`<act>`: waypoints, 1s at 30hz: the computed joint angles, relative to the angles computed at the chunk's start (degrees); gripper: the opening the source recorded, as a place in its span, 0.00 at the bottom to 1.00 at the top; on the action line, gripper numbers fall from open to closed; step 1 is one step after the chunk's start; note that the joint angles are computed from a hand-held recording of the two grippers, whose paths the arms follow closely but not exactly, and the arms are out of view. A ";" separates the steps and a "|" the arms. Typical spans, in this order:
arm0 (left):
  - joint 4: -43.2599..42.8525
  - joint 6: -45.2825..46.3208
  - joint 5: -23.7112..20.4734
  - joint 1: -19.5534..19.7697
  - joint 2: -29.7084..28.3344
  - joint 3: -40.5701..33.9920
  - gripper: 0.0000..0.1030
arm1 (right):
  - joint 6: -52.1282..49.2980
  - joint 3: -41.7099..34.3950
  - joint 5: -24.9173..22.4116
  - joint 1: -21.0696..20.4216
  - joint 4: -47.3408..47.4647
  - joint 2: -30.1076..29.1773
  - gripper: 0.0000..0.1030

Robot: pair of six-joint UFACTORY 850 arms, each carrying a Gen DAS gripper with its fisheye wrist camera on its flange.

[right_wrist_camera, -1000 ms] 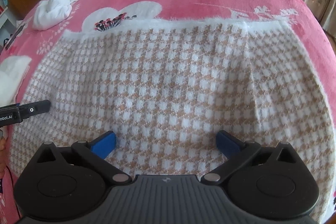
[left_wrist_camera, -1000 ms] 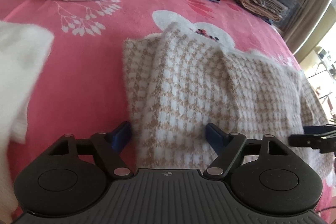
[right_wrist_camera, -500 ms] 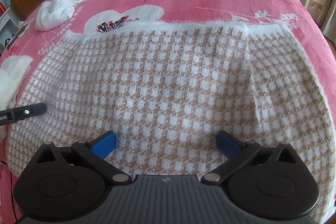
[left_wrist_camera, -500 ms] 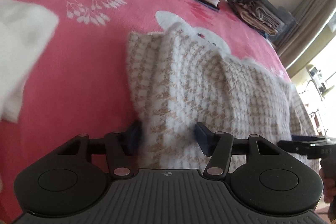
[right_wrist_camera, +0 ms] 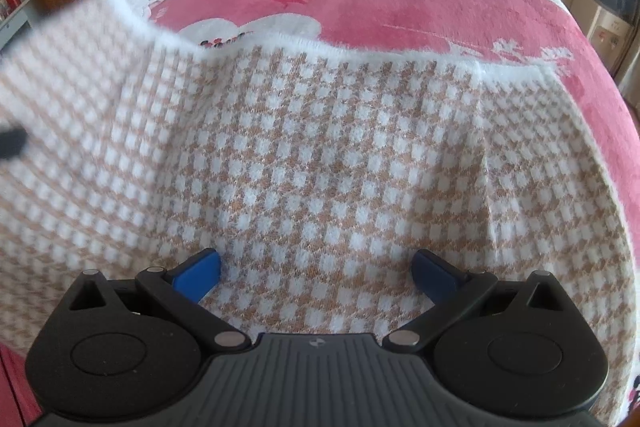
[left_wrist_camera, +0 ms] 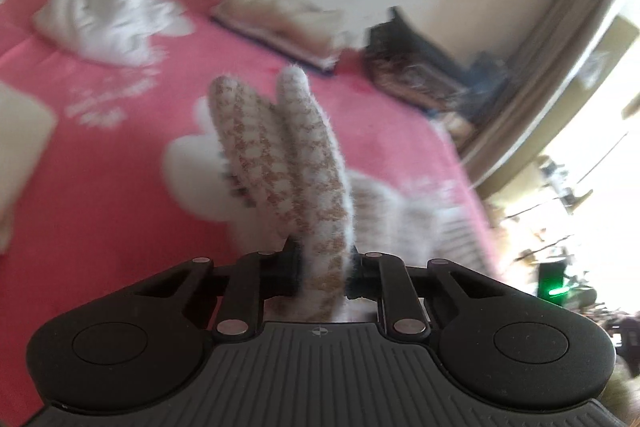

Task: Fold clothes
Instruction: 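Pinch the cardigan edge with both grippers and lift it up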

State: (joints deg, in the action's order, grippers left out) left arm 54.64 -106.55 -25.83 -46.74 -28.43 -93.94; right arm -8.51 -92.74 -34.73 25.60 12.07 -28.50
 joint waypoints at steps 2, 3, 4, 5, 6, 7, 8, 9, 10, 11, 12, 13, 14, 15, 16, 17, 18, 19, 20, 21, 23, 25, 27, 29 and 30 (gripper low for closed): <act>-0.13 0.70 1.69 -0.23 -1.07 -2.26 0.16 | 0.02 0.54 0.71 0.12 -0.53 0.24 1.00; -0.71 1.38 2.56 -0.20 -1.62 -3.24 0.15 | -0.25 0.89 1.16 0.15 -0.61 0.40 1.00; -1.64 2.16 3.52 -0.11 -2.15 -4.17 0.15 | -0.73 1.28 1.67 0.13 -0.50 0.54 1.00; -2.78 3.35 4.24 -0.02 -2.66 -5.00 0.15 | -1.33 1.67 2.22 0.08 -0.26 0.68 1.00; -3.86 4.71 4.52 -0.03 -3.27 -5.97 0.15 | -1.80 2.36 3.18 0.13 -0.23 0.97 1.00; -5.00 6.11 4.78 -0.04 -3.90 -6.96 0.15 | -2.19 3.22 4.40 0.23 -0.31 1.33 1.00; -6.61 7.79 4.98 0.00 -4.60 -8.01 0.15 | -2.57 4.06 5.61 0.33 -0.40 1.69 1.00; -8.24 9.41 5.06 0.05 -5.24 -8.89 0.15 | -2.96 4.89 6.82 0.43 -0.48 2.04 1.00; -9.47 10.76 5.08 0.05 -5.74 -9.56 0.15 | -3.35 5.71 8.03 0.52 -0.55 2.38 1.00; -10.20 11.73 5.01 -0.13 -6.03 -9.95 0.15 | -3.87 6.80 9.66 0.63 -0.68 2.85 1.00; -10.89 12.62 4.83 -0.36 -6.26 -10.34 0.15 | -4.30 7.98 11.41 0.72 -0.76 3.39 1.00; -11.96 13.77 4.64 -0.44 -6.64 -10.96 0.15 | -4.91 8.86 12.69 0.70 -0.41 3.81 1.00; -13.00 14.88 4.43 -0.53 -7.02 -11.57 0.15 | -5.90 9.42 13.52 0.63 0.25 4.10 1.00; -14.56 16.32 4.15 -0.58 -7.57 -12.47 0.15 | -7.06 9.89 14.23 0.56 0.98 4.33 1.00; -16.61 18.04 3.76 -0.60 -8.30 -13.69 0.15 | -8.19 10.27 14.80 0.51 1.69 4.51 1.00; -18.61 19.71 3.33 -0.61 -9.04 -14.93 0.15 | -9.50 10.56 15.21 0.45 2.50 4.64 1.00; -20.55 21.33 2.87 -0.62 -9.80 -16.20 0.15 | -10.97 10.82 15.58 0.38 3.42 4.76 1.00; -22.44 22.89 2.37 -0.64 -10.57 -17.50 0.15 | -12.53 11.05 15.91 0.30 4.41 4.88 1.00; -24.13 24.42 1.84 -0.65 -11.51 -19.05 0.15 | -14.47 11.35 16.35 0.21 5.70 5.01 1.00; -24.90 25.58 1.31 -0.75 -12.57 -20.79 0.15 | -17.88 11.69 16.51 -0.11 8.26 5.30 1.00; -25.51 28.06 0.56 -1.07 -14.77 -24.18 0.15 | -28.68 11.25 14.28 -1.81 16.87 5.52 1.00; -26.94 31.15 -0.53 -1.40 -16.96 -27.47 0.16 | -39.17 10.23 9.73 -4.44 24.58 5.59 1.00; -27.63 33.17 -1.79 -1.76 -18.80 -29.98 0.16 | -45.27 9.23 4.39 -8.14 28.40 6.01 0.96; -28.55 34.99 -3.06 -1.92 -20.55 -32.31 0.16 | -47.41 7.68 -1.00 -12.06 30.63 6.14 0.95; -28.98 35.95 -3.91 -1.97 -21.43 -33.58 0.16 | -46.00 6.52 -3.61 -14.18 31.69 6.01 0.95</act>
